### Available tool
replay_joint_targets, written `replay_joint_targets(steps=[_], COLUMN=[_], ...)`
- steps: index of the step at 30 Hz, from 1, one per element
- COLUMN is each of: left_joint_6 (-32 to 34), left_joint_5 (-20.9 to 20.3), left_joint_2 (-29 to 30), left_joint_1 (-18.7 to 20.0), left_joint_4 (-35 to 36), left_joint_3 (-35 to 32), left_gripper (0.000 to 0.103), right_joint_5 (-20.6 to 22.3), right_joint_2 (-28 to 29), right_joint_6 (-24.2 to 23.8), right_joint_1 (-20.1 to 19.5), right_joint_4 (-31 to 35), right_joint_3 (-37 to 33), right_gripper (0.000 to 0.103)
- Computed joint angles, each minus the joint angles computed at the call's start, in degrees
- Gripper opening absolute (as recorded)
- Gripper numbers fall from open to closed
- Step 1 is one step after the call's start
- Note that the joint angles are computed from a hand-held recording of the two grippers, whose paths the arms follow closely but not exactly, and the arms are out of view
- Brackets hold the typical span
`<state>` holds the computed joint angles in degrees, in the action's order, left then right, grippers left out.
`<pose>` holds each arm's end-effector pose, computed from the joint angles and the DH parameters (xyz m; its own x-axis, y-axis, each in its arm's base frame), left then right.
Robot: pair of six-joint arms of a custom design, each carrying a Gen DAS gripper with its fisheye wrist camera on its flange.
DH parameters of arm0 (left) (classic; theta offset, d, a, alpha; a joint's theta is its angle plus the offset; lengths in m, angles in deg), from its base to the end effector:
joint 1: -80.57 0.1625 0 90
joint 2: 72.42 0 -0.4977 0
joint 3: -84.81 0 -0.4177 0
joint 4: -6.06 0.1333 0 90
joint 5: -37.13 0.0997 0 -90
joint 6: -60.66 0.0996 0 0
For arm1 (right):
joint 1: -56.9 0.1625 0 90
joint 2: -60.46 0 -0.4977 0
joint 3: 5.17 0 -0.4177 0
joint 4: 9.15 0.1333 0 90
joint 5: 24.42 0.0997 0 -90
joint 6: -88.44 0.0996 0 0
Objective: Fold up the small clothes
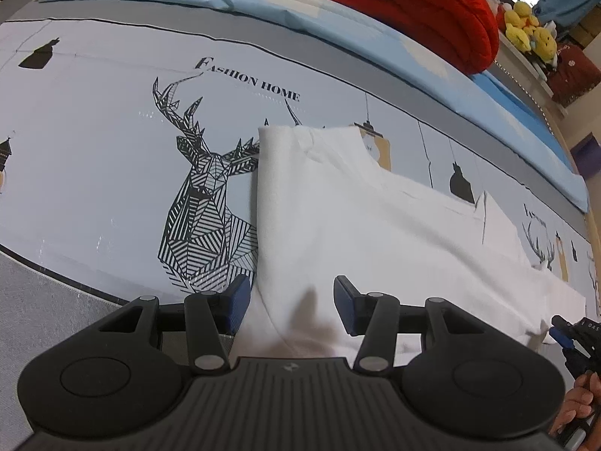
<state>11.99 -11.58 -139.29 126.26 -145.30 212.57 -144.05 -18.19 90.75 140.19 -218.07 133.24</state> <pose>-0.2062 -0.4961 0.1812 -0.8821 -0.1933 -0.4296 0.0547 0.8638 -0.5009 0.0328 -0.4406 0.3308 -0.8106 0.5432 0.2186 0.0926 0.4876 -0.8681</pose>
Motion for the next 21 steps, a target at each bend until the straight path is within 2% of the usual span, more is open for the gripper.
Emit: replay_joint_targets(steps=[3, 7, 10, 12, 14, 16, 17, 19, 21], left_joint_6=[0.4, 1.4, 2.1, 2.0, 0.0, -1.2, -1.2, -1.6, -1.8], left_joint_5=[-1.2, -1.6, 2.3, 2.2, 4.1, 9.0, 9.2, 7.1, 4.4], left_joint_2=[0.4, 2.3, 3.1, 1.6, 0.3, 0.4, 0.3, -0.7, -1.5], left_joint_1=[0.2, 0.3, -0.8, -0.6, -1.1, -2.2, -2.0, -1.0, -0.6], left_joint_4=[0.0, 2.8, 8.5, 8.1, 10.4, 17.1, 17.7, 12.6, 7.4], left_joint_3=[0.3, -0.3, -1.0, -0.5, -0.4, -1.3, -1.3, -0.2, 0.6], left_gripper=[0.053, 0.049, 0.010, 0.008, 0.000, 0.000, 0.000, 0.001, 0.006], right_joint_5=[-0.8, -1.3, -1.5, -1.8, -2.0, -1.9, -1.8, -2.2, -2.5], right_joint_2=[-1.3, -0.3, 0.0, -0.1, -0.3, -0.4, -0.5, -0.7, -0.9], right_joint_6=[1.6, 1.1, 3.3, 4.5, 4.8, 4.6, 4.7, 5.2, 6.2], right_joint_1=[0.2, 0.0, -0.6, -0.7, -0.4, -0.1, 0.0, 0.1, -0.1], right_joint_4=[4.4, 7.5, 10.2, 11.8, 12.0, 12.3, 12.5, 13.4, 14.4], right_joint_3=[-0.5, -2.2, -2.8, -3.0, -2.9, -2.9, -2.9, -3.1, -3.2], right_gripper=[0.017, 0.017, 0.017, 0.017, 0.017, 0.017, 0.017, 0.017, 0.017])
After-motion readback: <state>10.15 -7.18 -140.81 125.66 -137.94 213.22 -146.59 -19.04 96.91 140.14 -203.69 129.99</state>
